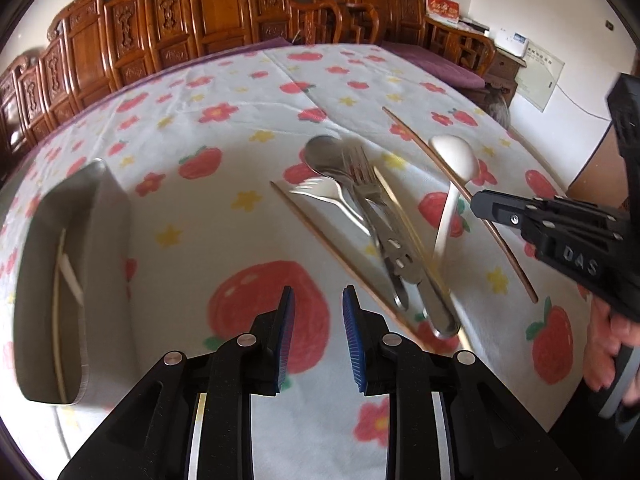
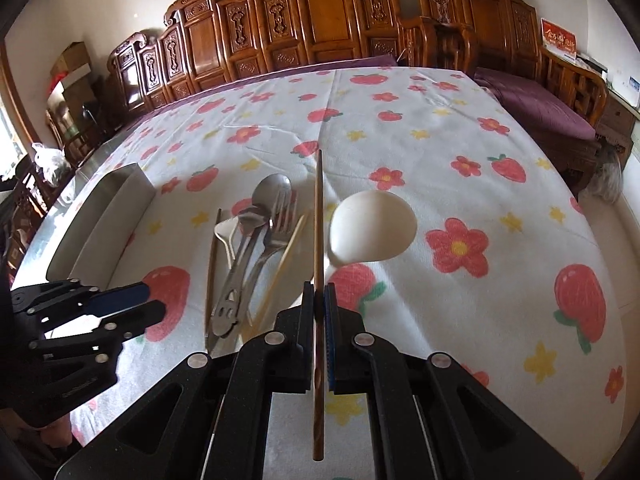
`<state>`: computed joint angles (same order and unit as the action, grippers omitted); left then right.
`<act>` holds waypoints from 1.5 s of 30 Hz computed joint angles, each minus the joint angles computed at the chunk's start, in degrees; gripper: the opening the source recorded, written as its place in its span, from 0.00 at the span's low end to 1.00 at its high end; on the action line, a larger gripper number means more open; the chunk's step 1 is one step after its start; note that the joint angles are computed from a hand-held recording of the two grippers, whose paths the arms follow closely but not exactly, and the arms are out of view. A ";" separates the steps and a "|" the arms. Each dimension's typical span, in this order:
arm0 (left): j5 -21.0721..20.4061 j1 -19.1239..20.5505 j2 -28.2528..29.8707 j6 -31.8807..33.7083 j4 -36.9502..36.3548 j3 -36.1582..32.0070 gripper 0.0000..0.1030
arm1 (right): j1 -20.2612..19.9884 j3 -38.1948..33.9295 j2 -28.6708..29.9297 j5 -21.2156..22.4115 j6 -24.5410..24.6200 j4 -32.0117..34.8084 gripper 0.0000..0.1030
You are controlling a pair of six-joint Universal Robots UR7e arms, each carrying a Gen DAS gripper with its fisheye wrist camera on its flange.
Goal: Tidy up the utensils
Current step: 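Grasp another brown chopstick with the left tool while the right tool holds its chopstick, then carry the brown chopstick into the tray and open the left tool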
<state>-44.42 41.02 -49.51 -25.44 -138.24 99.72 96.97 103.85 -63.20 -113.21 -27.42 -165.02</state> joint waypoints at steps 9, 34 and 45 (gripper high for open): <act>-1.50 1.40 3.72 -3.83 3.93 -4.78 0.22 | -0.62 -0.05 -0.57 2.74 1.69 -0.45 0.06; 2.86 0.48 -2.06 -9.61 13.49 -1.67 0.04 | 1.92 0.11 0.23 5.60 -0.51 1.10 0.06; 4.64 -1.54 -7.49 -7.38 11.67 0.83 0.04 | 3.66 0.83 0.51 6.33 -1.80 2.67 0.06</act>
<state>-39.78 39.49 -57.00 -32.83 -126.58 100.55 100.63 104.68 -62.70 -106.89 -29.22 -162.35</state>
